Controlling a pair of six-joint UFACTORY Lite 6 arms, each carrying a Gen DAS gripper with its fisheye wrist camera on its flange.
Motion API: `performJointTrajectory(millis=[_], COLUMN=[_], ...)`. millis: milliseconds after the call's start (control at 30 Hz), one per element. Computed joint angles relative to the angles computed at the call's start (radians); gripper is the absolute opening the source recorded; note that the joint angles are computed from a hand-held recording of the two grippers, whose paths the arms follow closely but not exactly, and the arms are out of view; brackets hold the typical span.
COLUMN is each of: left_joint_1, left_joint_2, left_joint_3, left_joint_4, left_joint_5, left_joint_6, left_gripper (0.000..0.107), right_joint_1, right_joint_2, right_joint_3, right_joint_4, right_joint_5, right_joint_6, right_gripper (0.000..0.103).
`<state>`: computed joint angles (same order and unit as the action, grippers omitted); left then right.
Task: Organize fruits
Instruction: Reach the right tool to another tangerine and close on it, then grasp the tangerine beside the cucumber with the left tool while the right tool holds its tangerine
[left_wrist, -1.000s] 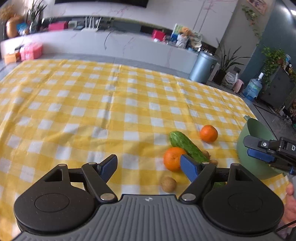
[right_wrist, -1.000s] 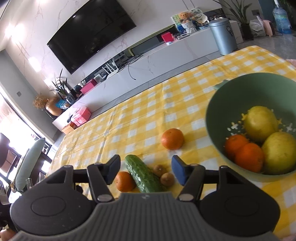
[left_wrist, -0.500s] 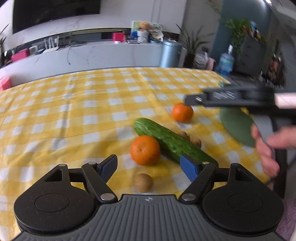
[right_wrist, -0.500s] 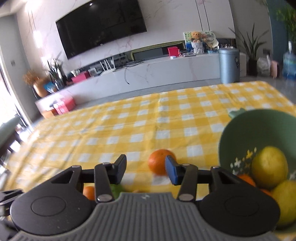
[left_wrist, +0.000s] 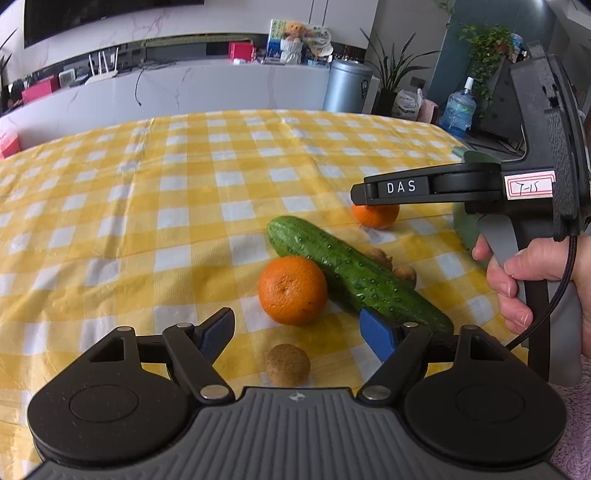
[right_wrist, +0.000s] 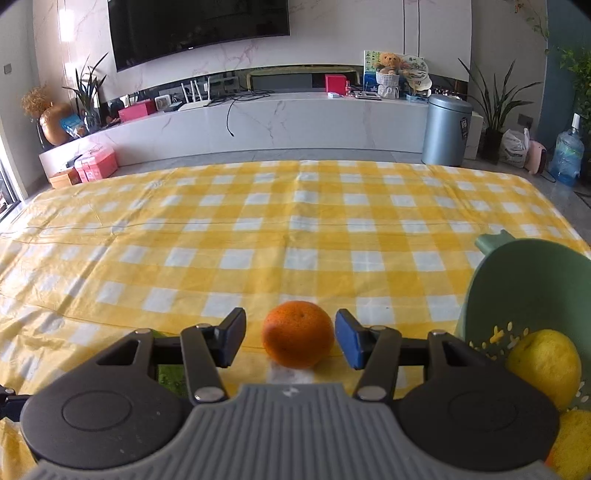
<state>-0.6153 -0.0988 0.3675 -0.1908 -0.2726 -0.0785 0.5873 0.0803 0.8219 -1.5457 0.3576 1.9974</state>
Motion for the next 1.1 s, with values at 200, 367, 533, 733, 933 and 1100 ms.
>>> performJointTrajectory(millis=[200,367,533,733,933,1100], left_joint_1=[0.041,0.047,0.022,0.03,0.026,0.012], left_joint_2=[0.061,0.095,0.135,0.139,0.142,0.14], left_joint_3=[0.027,0.052,0.082,0.079,0.071,0.054], left_joint_4=[0.1,0.099,0.005,0.034,0.032,0.013], left_joint_5=[-0.012,-0.015,-0.03,-0.043,-0.061,-0.09], left_joint_6=[-0.131,-0.141,-0.032,-0.065,-0.064,-0.043], left_gripper=[0.091,0.091,0.091,0.091,0.091,0.091], right_joint_1=[-0.009,-0.025,-0.046,-0.044,-0.02,-0.008], right_joint_2=[0.107,0.154,0.162,0.173,0.077,-0.134], right_joint_3=[0.069,0.092,0.091,0.097,0.044,-0.071], right_joint_4=[0.019,-0.024,-0.078,-0.045,0.01,0.305], right_joint_5=[0.006,-0.006,-0.04,-0.04,-0.015,-0.048], right_joint_6=[-0.036,0.01,0.059,0.028,-0.035,-0.2], right_gripper=[0.057,0.06,0.059,0.045,0.044,0.044])
